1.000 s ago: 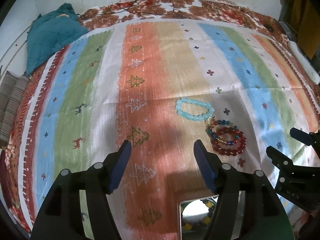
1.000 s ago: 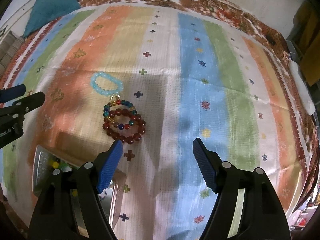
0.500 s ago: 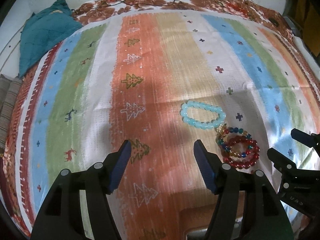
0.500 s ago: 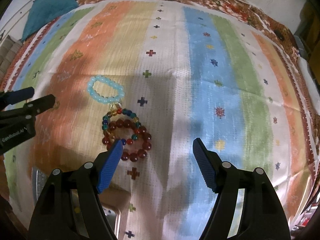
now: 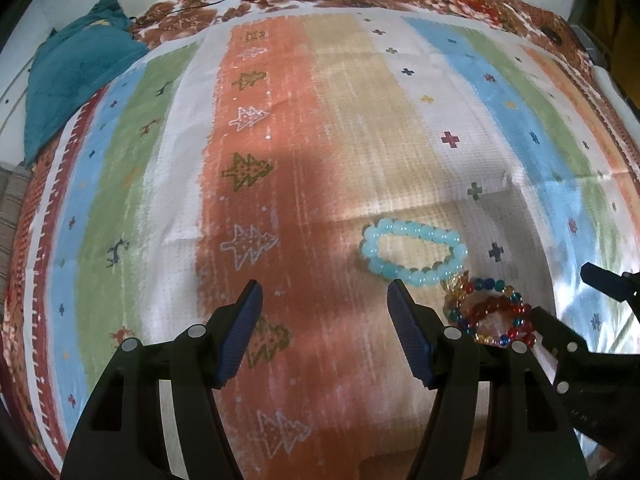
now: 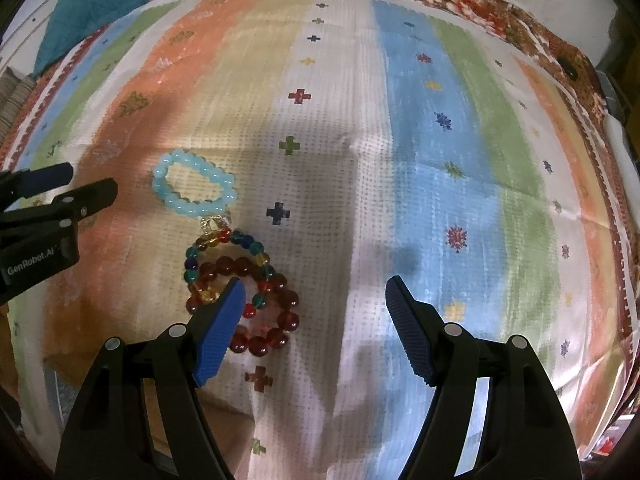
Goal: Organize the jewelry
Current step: 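Move the left tool to the light-blue bracelet while the right tool moves to the multicolour bracelet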
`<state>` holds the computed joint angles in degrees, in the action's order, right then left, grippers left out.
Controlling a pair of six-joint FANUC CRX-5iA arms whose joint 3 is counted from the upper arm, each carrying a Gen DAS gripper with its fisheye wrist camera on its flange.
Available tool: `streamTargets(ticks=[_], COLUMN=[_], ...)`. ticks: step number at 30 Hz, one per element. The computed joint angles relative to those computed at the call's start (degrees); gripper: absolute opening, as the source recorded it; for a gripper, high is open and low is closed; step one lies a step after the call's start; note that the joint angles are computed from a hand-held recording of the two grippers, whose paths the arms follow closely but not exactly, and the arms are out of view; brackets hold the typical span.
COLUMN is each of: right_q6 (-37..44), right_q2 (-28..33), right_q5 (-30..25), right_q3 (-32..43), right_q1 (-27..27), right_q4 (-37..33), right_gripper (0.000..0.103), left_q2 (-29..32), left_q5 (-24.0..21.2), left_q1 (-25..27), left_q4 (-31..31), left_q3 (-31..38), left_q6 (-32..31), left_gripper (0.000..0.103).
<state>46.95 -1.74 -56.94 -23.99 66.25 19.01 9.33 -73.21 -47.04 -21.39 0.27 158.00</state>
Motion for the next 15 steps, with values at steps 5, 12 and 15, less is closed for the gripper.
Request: streamTargets(ticks=[5,12,15], right_q6=[1.22,2.61,3.37], right_q2=[1.27,2.94,3.67], right_q5=[0.35,0.10,0.12], right_q3=[0.90,2.39,3.06], right_q1=[-0.42,-0.75,-0.98], right_q4=[-0.41,-1.01,-1.44], right_gripper=[0.072,0.067,0.065], left_q2=[0.70,1.19,1.41], left_q5=[0.87,2.42,2.97], left_q1=[0.96,2.50,3.08], left_q4=[0.56,2.03,2.45], left_q3=[0.09,-0.60,-0.79], left_q6=[-1.62,-3.61,-4.33], left_gripper=[0.065,0.065,0.065])
